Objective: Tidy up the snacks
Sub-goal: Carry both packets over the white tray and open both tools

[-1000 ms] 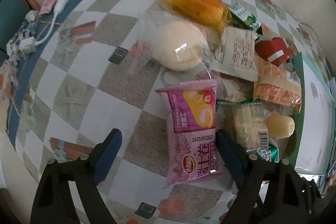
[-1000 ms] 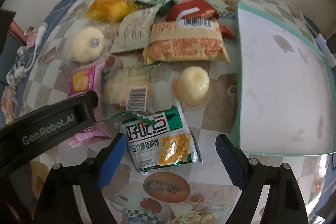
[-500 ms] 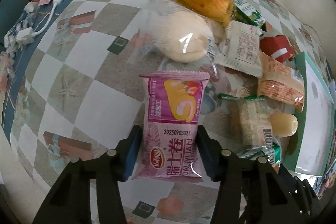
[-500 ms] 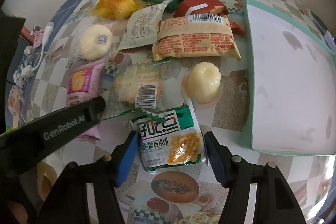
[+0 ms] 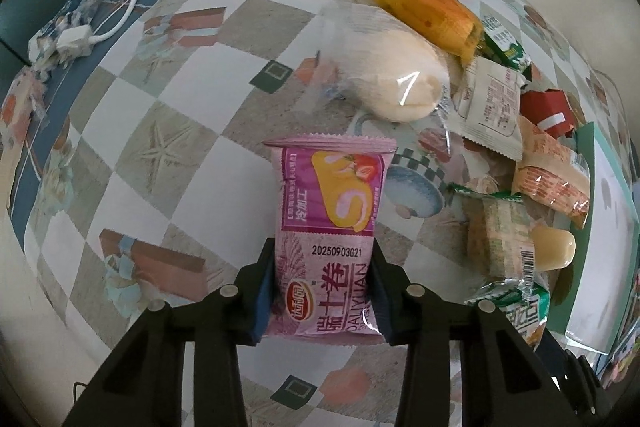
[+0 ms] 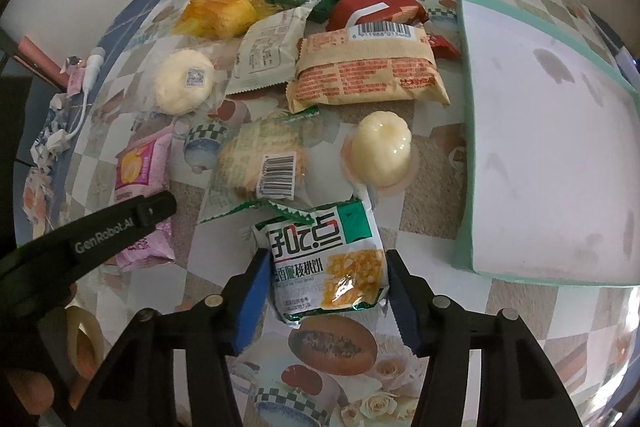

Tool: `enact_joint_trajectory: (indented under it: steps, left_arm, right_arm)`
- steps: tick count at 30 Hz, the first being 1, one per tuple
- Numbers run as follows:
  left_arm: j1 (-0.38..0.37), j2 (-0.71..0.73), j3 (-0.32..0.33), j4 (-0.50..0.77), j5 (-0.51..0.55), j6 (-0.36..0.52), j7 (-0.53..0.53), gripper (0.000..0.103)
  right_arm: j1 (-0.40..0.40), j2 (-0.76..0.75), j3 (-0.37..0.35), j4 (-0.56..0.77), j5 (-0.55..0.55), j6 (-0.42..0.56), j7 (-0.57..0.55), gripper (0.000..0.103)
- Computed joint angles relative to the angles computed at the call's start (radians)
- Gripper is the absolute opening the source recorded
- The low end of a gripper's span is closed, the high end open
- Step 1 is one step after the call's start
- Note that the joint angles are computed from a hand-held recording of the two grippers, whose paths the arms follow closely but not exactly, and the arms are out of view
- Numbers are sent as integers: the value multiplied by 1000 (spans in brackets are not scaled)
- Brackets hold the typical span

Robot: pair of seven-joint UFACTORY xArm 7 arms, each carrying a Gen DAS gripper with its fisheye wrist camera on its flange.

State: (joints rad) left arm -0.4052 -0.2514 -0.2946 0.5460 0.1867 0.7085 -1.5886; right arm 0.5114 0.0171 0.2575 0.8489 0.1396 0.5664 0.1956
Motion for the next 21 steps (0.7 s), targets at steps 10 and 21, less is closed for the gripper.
enact_joint_trajectory:
  steps: [10,21]
  left_arm:
    - [-4,-5,-30,49,20,73,-63,43]
    - [-27,8,-48,184,93,224,-100,43]
  right_arm:
    - [-8,-93,-14,-43,77,-33,-44,59]
    - [-20,-158,-41,-67,140,-88,-54,59]
